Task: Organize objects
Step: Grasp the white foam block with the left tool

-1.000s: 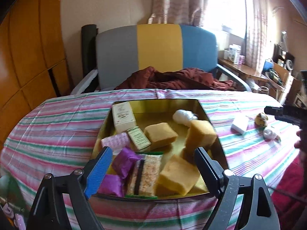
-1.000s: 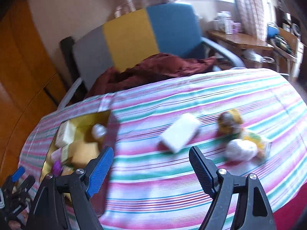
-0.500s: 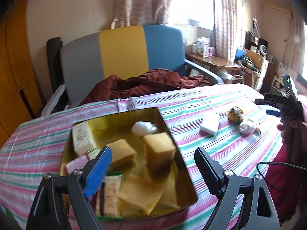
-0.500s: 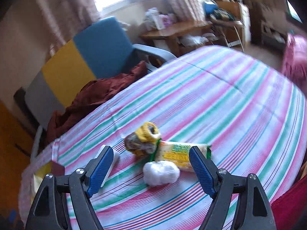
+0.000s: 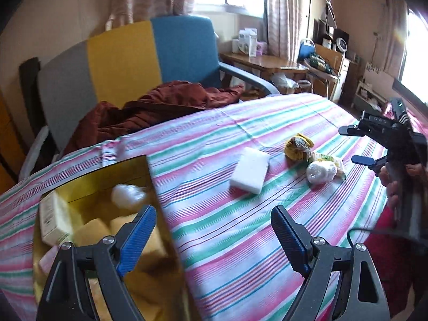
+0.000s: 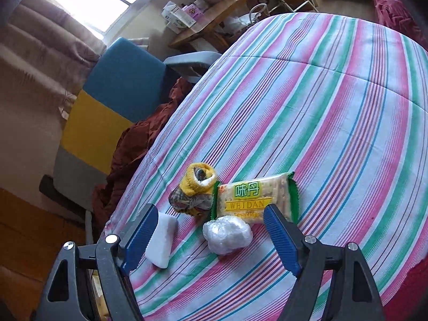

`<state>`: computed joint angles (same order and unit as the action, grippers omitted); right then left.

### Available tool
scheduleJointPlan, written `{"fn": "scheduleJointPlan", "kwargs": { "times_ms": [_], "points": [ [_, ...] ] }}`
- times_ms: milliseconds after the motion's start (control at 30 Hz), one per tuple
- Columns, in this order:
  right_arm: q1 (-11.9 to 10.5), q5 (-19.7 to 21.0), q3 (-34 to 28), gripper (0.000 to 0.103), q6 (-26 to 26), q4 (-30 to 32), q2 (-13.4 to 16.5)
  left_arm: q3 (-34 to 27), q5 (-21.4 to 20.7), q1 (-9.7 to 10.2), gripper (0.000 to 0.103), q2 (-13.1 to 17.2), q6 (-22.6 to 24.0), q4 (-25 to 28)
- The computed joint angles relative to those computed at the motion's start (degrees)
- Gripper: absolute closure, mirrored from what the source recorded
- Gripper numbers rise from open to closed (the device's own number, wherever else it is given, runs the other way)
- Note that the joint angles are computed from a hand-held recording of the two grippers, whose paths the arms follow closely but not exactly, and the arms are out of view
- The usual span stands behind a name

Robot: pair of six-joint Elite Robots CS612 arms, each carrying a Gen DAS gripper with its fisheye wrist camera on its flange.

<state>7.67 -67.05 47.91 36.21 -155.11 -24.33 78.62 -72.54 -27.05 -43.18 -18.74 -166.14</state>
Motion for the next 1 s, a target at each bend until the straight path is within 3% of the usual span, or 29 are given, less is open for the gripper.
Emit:
{"fn": "scheduleJointPlan", "kwargs": {
  "times_ms": [400, 867, 1000],
  "points": [
    [0.1, 4.7, -2.2, 0.02, -4.0, 3.7, 1.1, -15.6, -4.3, 0.96, 0.015, 9.1, -1.2, 13.8],
    [-0.1, 8.6, -3.2, 0.02, -6.1, 5.0, 1.6, -32.8, -1.7, 0.72, 0.015, 19.4, 8.1, 24.3],
    [0.0, 8.9, -3.8, 0.02, -6.8, 5.9, 1.9, -35.8, -2.5, 1.08, 0.015, 21.4, 8.2, 26.4]
  ]
}}
